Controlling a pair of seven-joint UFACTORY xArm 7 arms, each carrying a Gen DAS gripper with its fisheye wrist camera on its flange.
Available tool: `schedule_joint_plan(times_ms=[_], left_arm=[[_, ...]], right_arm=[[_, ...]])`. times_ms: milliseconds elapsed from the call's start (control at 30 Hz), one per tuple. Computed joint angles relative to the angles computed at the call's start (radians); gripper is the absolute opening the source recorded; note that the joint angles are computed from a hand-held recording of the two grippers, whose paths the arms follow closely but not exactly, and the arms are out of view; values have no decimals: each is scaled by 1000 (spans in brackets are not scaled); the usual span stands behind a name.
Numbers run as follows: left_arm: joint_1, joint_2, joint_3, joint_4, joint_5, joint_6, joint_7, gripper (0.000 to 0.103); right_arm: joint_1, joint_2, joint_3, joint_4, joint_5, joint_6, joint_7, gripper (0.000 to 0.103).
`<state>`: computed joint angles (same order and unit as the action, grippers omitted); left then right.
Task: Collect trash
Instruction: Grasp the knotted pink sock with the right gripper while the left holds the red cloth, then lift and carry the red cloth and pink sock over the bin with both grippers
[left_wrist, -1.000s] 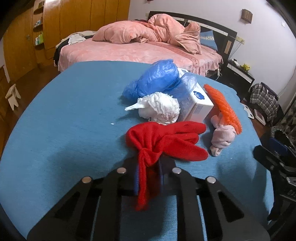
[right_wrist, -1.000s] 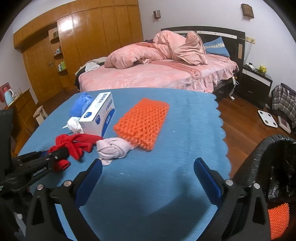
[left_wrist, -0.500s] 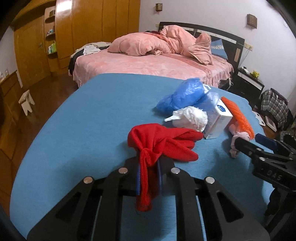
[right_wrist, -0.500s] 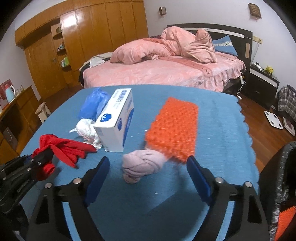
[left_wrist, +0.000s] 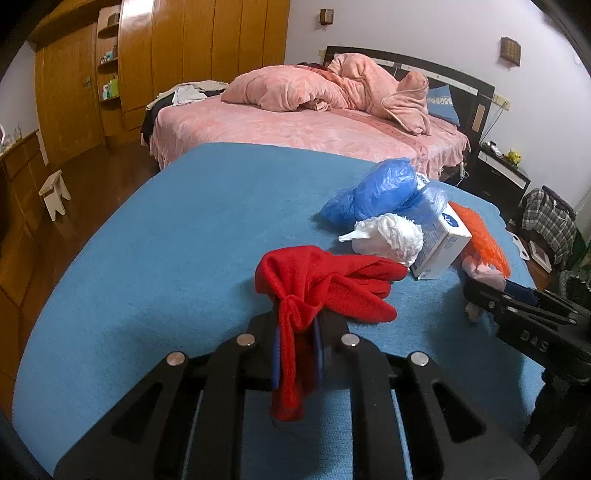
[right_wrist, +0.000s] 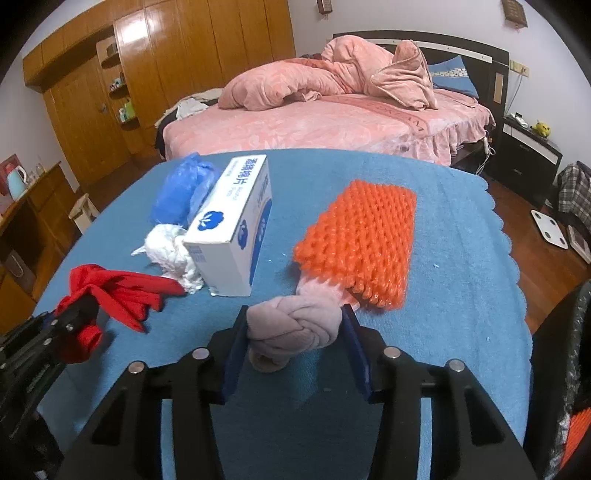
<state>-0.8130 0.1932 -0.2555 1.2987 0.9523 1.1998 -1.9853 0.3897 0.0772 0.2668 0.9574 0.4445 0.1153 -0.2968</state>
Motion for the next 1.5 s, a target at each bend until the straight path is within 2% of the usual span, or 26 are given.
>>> schedule_joint_plan(times_ms=[100,233,367,500,633,933,1267,1500], left_arm=[[-5,3,-1,6,12,11,-2,13],[-15,6,-2,16,31,27,-8,13],[-30,23,-3,43,42,42,-9,13],[-45,32,1,64,52,53,-1,13],[-59,45,3,89,59,64,19,13],[-89,85,18,124,61,46,42,13],[-111,85,26,149,85,57,61,13],[-142,105,28,212,115,91,88,13]], right_arm=[[-8,-40,19,-30,117,1,-106,48],[17,-73,-8,-43,200,21,-186,48],[41,-101,-41,-52,217,31,-209,48],[61,-122,-70,-57,298,50,-288,48],[71,-141,-90,-79,331,59,-338,49],[74,-177,-124,-138,336,81,-364,49],[107,-279,-180,-176,455,135,-502,49],[120,-352,-211,-205,445,150,-495,49]])
